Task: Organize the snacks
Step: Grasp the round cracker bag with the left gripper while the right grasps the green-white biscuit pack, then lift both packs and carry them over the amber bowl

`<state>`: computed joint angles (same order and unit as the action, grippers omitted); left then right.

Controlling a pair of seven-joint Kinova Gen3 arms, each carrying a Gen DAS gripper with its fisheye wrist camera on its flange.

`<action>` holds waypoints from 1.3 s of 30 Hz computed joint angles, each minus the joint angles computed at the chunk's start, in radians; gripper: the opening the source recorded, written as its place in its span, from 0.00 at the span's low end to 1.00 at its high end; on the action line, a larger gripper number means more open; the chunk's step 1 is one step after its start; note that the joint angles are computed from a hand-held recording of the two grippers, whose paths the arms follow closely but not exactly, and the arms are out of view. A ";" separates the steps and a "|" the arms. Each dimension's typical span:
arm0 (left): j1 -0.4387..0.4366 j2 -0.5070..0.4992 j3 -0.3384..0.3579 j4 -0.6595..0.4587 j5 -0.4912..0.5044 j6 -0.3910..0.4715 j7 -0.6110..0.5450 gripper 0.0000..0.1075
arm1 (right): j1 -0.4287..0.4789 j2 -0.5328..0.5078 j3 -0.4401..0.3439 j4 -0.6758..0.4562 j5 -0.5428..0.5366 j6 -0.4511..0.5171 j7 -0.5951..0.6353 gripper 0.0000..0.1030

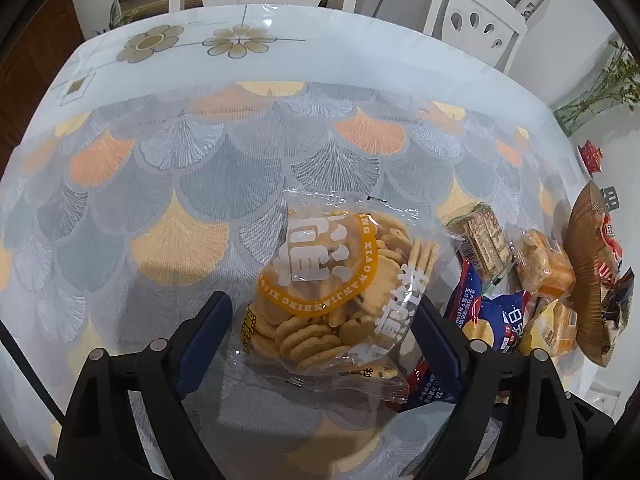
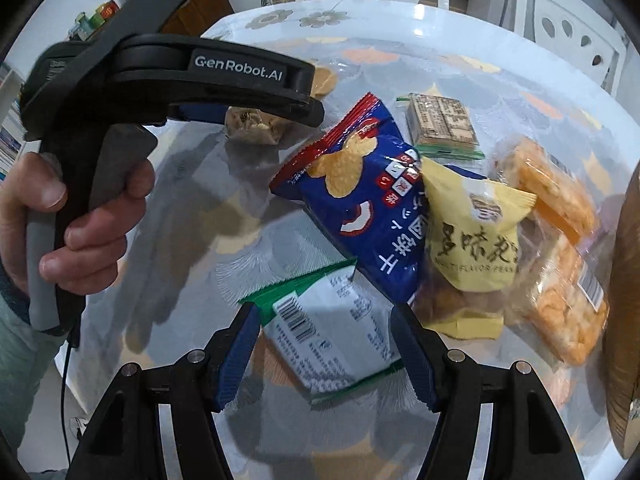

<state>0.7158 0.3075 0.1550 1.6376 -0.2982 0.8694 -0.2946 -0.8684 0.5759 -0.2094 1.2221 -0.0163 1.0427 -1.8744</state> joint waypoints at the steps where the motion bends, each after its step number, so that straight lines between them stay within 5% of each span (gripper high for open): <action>1: 0.008 -0.001 -0.003 0.000 -0.012 0.005 0.008 0.76 | -0.013 0.007 0.001 -0.007 0.003 0.001 -0.011 0.64; 9: 0.026 -0.029 -0.002 0.028 -0.045 -0.006 0.066 0.61 | -0.061 0.030 0.011 -0.010 0.031 0.008 -0.044 0.64; 13: 0.041 -0.039 0.007 0.030 -0.064 0.018 0.107 0.60 | -0.117 0.028 0.031 -0.007 0.101 0.015 -0.078 0.48; 24: 0.100 -0.066 0.047 0.005 -0.132 0.112 0.227 0.59 | -0.116 -0.028 -0.014 0.073 0.088 -0.020 -0.054 0.47; 39: 0.217 0.014 0.050 -0.227 -0.233 0.275 0.258 0.59 | -0.016 -0.226 -0.041 0.292 0.032 -0.089 -0.043 0.47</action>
<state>0.9331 0.3217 0.2051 1.4104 -0.5309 1.1446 -0.0368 -0.8847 0.3497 -0.2505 1.5137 0.0159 0.9538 -1.9178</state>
